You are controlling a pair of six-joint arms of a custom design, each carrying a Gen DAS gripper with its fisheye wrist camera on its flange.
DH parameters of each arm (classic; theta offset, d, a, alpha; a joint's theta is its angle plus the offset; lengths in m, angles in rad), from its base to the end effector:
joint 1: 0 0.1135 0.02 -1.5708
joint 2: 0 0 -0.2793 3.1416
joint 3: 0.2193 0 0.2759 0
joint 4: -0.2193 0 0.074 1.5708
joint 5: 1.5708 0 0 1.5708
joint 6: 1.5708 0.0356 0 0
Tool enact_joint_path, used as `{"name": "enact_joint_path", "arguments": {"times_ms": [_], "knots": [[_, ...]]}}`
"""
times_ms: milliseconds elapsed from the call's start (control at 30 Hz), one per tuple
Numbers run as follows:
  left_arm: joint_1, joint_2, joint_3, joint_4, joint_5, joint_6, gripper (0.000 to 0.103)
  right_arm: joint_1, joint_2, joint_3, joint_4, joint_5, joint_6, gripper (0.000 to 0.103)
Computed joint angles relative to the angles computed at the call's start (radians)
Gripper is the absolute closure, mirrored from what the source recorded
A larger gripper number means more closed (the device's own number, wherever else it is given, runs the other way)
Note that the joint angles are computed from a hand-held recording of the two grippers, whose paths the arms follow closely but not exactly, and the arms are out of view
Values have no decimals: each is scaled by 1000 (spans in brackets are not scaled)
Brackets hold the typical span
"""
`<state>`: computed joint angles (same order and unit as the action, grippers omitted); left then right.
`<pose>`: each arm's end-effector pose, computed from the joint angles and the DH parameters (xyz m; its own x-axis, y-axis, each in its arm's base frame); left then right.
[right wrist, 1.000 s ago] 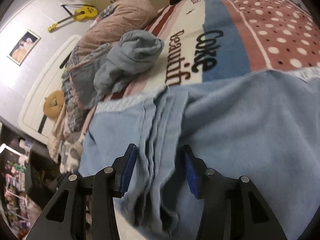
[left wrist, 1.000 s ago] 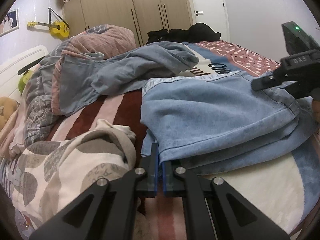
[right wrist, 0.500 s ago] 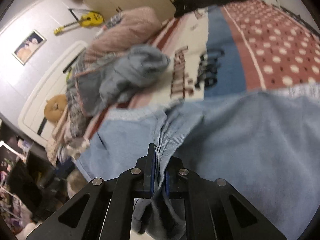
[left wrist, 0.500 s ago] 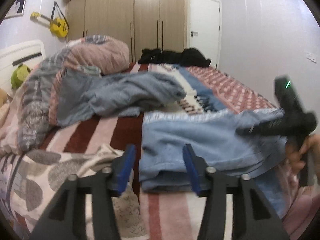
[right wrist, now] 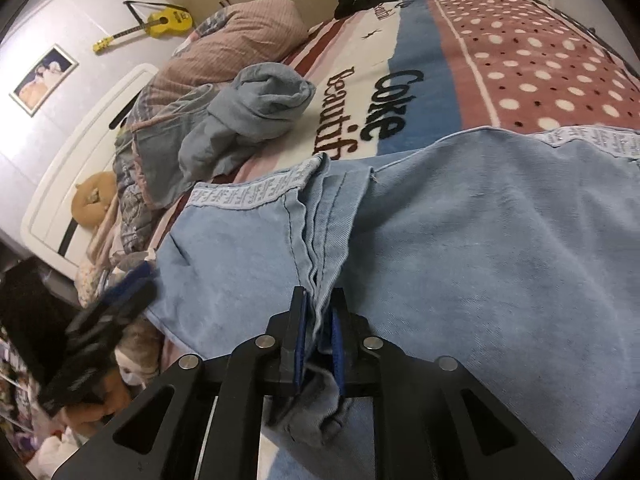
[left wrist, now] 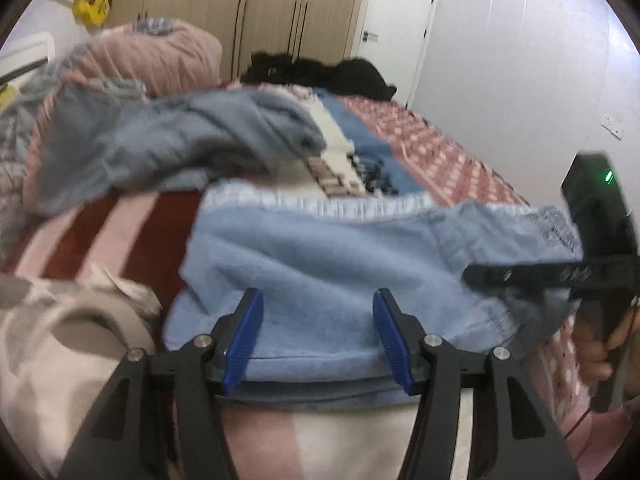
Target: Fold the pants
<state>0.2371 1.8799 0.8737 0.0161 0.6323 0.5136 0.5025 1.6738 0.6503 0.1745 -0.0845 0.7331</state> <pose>0.3511 0.0632 0.0983 -0.6461 0.2516 -0.7206 0.5088 0.8457 -0.1608 0.2724 0.1531 0.1104 -0.8427 0.2978 -0.4486 0.0473 0.8709 0.4892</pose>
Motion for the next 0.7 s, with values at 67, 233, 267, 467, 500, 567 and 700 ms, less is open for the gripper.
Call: {"name": "enact_joint_path", "arguments": {"times_ms": [67, 233, 267, 467, 500, 567, 700], "knots": [[-4, 7, -24, 25, -19, 16, 50, -4, -20, -6, -22, -5, -5, 87], [1, -7, -74, 67, -18, 21, 42, -31, -114, -65, -48, -33, 18, 74], [2, -12, -77, 65, -10, 15, 38, -38, -145, -78, -68, -33, 26, 67], [-4, -106, -125, 75, 60, -45, 30, -58, -416, -207, -154, -20, 109, 34], [-9, -141, -148, 95, 76, -62, 30, -57, -470, -230, -170, -10, 121, 32], [-17, -192, -176, 118, 94, -89, 24, -40, -583, -266, -233, 40, 130, 30], [-41, -335, -256, 171, 108, -144, 18, 59, -761, -278, -449, 254, 145, 24]]}}
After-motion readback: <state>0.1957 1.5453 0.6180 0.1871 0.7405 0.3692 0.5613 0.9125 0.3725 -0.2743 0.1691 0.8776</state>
